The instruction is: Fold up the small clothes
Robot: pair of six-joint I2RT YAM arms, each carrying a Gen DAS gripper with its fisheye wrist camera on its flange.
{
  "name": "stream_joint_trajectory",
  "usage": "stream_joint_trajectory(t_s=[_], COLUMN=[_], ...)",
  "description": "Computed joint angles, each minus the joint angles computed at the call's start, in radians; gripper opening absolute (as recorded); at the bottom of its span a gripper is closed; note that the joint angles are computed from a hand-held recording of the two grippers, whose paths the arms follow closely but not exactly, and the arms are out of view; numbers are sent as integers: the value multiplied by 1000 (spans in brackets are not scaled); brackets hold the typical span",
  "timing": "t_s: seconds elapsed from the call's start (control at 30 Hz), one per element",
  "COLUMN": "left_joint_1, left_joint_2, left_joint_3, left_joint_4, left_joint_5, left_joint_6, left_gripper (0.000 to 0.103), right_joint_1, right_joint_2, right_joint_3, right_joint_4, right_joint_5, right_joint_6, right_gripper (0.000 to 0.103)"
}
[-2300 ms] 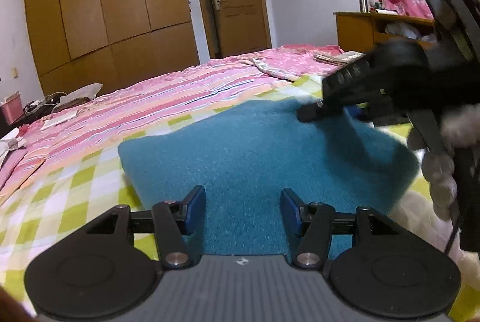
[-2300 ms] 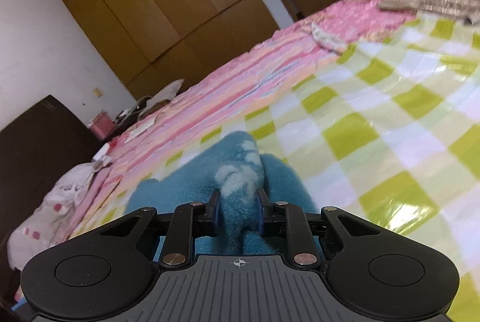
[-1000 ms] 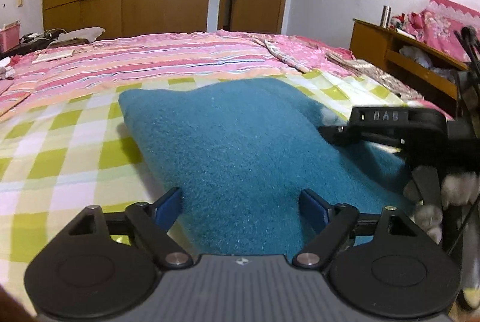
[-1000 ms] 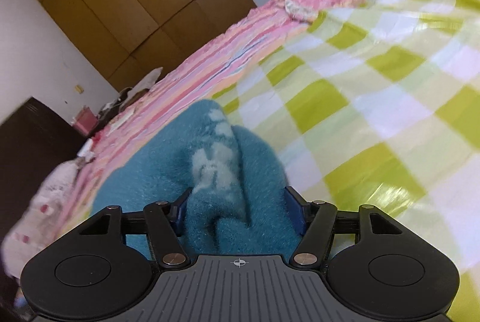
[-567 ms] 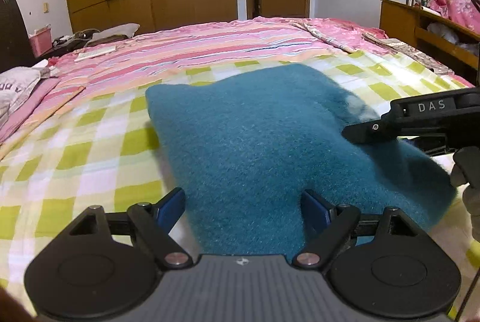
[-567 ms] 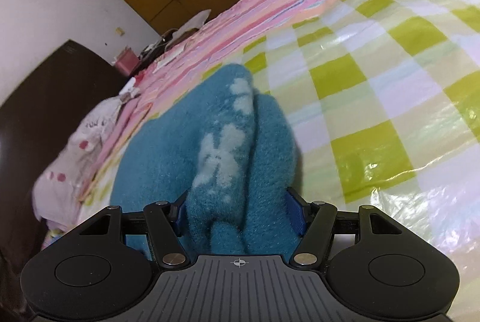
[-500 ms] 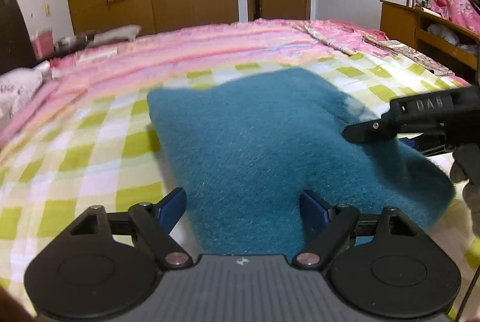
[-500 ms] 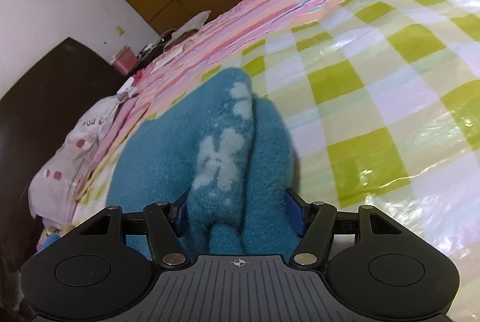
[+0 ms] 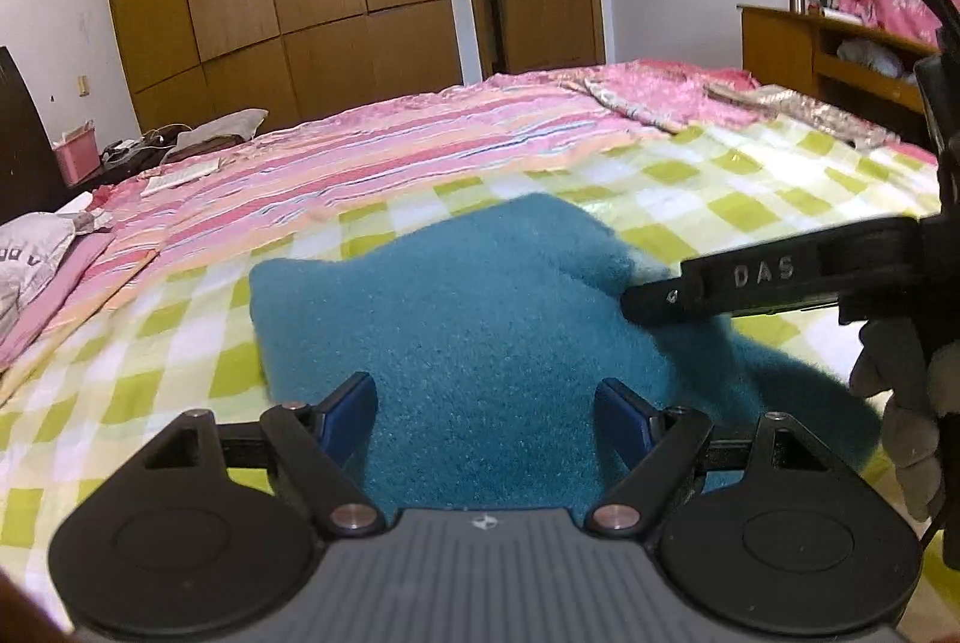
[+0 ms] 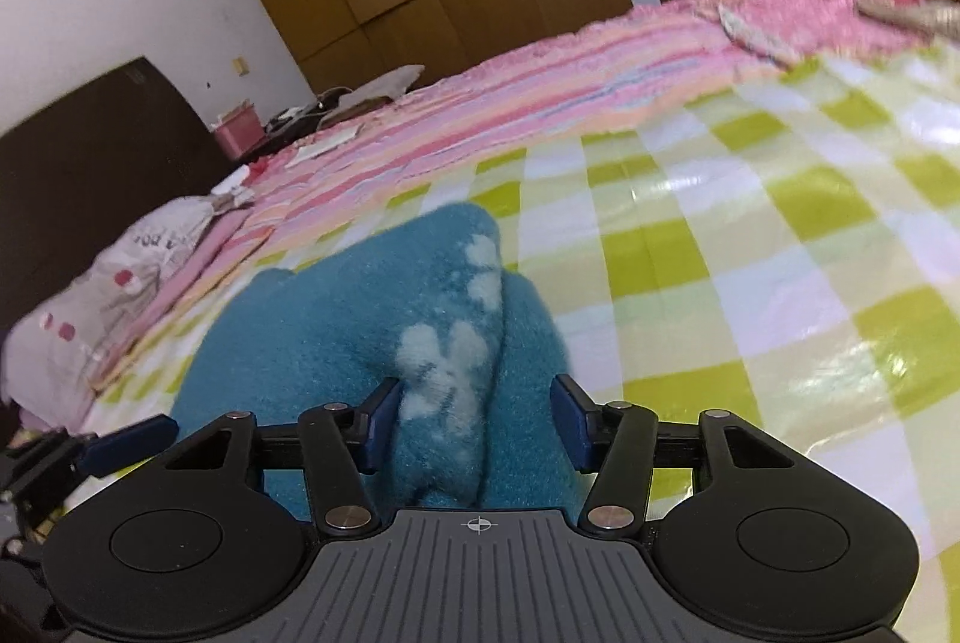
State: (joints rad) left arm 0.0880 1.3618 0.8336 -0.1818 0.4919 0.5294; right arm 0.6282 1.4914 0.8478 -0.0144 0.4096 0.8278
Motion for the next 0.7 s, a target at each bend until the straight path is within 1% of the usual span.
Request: stream_joint_trajectory(t_s=[0.07,0.13,0.23,0.3,0.33,0.43,0.53,0.6,0.7], left_joint_1=[-1,10,38,44,40,23,16,10,23], left_joint_2=[-8,-19,-44,-48,-46,-40,-36,-37,-25], left_joint_3=[2,8,10,13,14,11,10,5,25], left_joint_4=[-13,-35,-65,-80,-81,-76,-73,-65,-88], left_joint_5=[-6,0,14,2,-11,-57,-73,-87,-77], left_joint_6=[-11,-19,-12,-4,-5,-18,-24,-28,-38], left_gripper=[86,85,85,85,85,85,85,85,85], right_joint_1=[-10,6,46,65,68,68,57,38,19], right_joint_2=[-20,-39,-75,-91,-90,-36,23,23,15], right_joint_3=[-10,8,39,48,49,82,104,77,54], right_joint_4=[-3,-43,-91,-89,-77,-94,-129,-94,-63], right_joint_5=[-24,-6,77,122,127,126,128,96,70], right_joint_6=[22,29,11,-17,-31,-45,-49,-32,-22], right_gripper=[52,52,52,53,53,52,52,51,51])
